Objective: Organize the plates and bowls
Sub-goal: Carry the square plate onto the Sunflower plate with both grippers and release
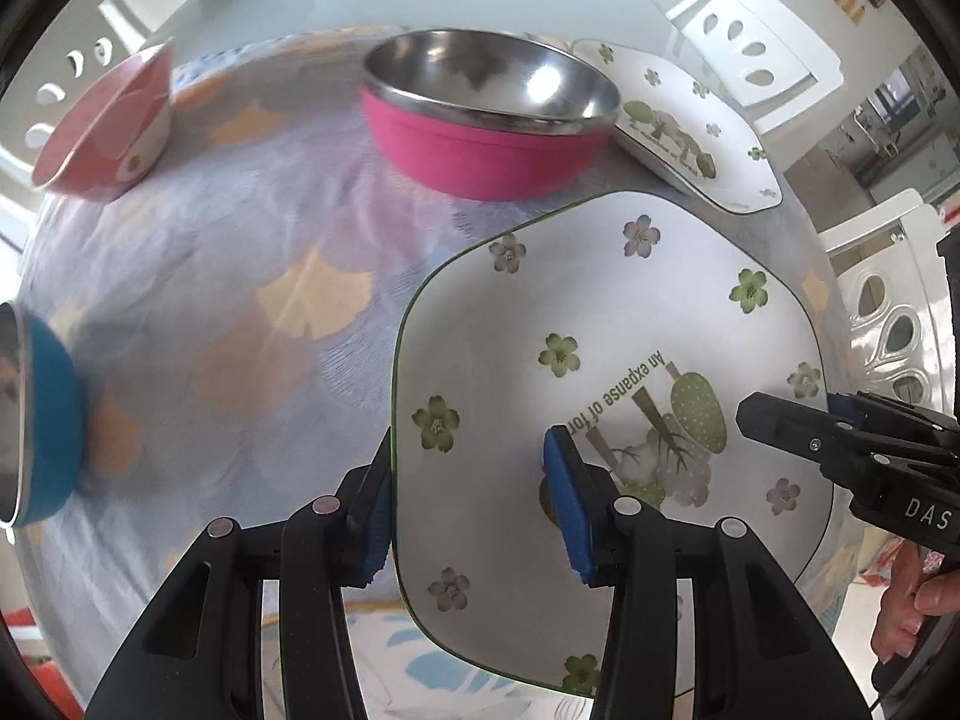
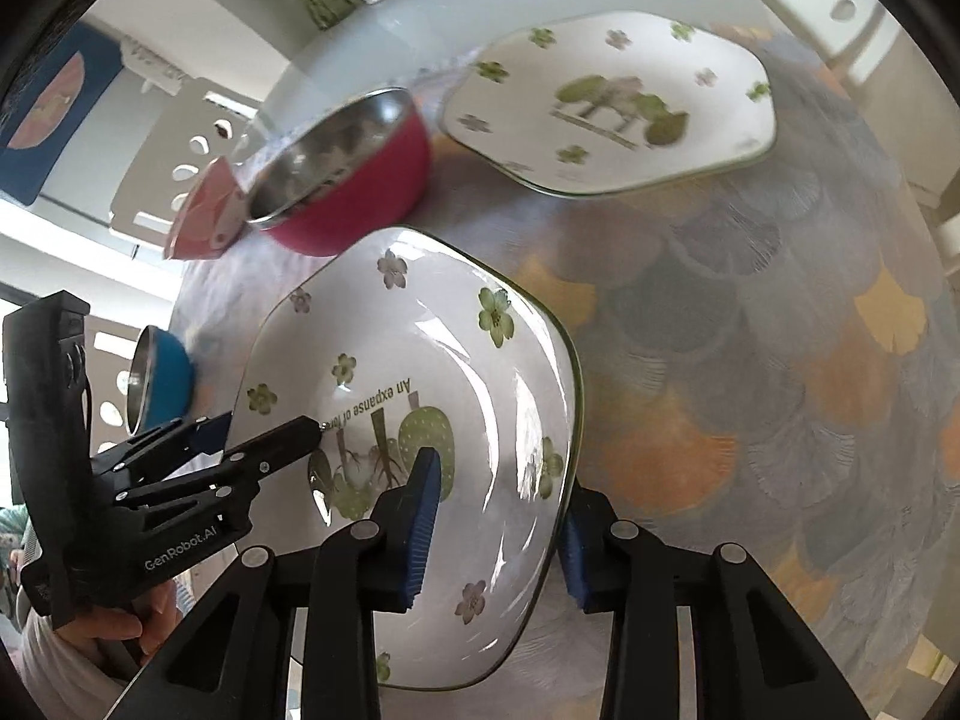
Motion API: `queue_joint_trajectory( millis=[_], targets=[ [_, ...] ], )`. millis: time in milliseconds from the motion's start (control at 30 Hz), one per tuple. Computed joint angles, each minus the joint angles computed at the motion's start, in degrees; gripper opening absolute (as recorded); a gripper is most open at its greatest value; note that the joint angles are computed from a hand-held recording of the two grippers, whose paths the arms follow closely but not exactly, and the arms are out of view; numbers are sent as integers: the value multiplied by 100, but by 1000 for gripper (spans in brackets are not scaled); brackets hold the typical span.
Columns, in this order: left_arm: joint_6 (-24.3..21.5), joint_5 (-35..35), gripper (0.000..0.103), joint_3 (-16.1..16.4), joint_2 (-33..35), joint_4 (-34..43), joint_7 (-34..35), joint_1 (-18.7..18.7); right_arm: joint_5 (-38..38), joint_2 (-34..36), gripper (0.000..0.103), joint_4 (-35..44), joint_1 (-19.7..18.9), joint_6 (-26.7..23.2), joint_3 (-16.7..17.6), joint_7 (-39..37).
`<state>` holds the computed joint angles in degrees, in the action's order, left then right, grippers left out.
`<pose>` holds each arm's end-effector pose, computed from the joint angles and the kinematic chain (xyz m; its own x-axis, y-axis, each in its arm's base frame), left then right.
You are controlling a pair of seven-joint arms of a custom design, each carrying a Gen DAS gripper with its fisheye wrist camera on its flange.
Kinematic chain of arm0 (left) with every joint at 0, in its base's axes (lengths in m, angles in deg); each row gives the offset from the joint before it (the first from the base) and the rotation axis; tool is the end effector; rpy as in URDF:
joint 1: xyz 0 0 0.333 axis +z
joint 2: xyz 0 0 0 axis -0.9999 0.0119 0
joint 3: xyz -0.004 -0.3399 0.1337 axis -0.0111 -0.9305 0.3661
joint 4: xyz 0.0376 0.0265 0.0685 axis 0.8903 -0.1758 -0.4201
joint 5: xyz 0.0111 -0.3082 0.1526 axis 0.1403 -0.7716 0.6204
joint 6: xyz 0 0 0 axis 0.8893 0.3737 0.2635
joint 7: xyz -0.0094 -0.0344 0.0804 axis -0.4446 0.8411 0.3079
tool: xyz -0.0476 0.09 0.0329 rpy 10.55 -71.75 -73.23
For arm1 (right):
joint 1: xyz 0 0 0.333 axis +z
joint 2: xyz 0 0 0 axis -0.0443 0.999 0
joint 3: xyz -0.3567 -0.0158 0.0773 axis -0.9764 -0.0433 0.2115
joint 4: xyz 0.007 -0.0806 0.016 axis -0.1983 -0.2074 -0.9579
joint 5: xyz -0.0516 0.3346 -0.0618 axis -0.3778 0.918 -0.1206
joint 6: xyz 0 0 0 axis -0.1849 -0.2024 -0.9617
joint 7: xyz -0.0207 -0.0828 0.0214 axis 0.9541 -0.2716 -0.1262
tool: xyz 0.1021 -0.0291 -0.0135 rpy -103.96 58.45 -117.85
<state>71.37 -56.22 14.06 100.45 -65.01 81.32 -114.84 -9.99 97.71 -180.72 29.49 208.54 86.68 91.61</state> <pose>0.5775 -0.4112 0.4499 -0.6133 -0.7724 0.1652 -0.7834 0.5682 -0.2516 0.4932 0.4100 0.4516 -0.3776 -0.8322 -0.4061 -0.8466 0.4879 -0.2126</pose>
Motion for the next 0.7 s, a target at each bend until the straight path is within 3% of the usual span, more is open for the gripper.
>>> queue_joint_trajectory(
  millis=[167, 267, 500, 700],
  targets=[
    [192, -90, 42, -5, -344, -449, 138, 181, -48, 147, 36, 271, 125, -87, -8, 93],
    [543, -166, 42, -14, -636, -850, 261, 319, -68, 196, 36, 431, 200, -173, 18, 89],
    [585, -379, 42, -17, -962, -1218, 560, 630, -80, 456, 36, 944, 447, -186, 22, 292],
    [743, -730, 42, -62, -1345, -1786, 998, 943, -88, 726, 36, 1471, 663, -486, 62, 279]
  ],
)
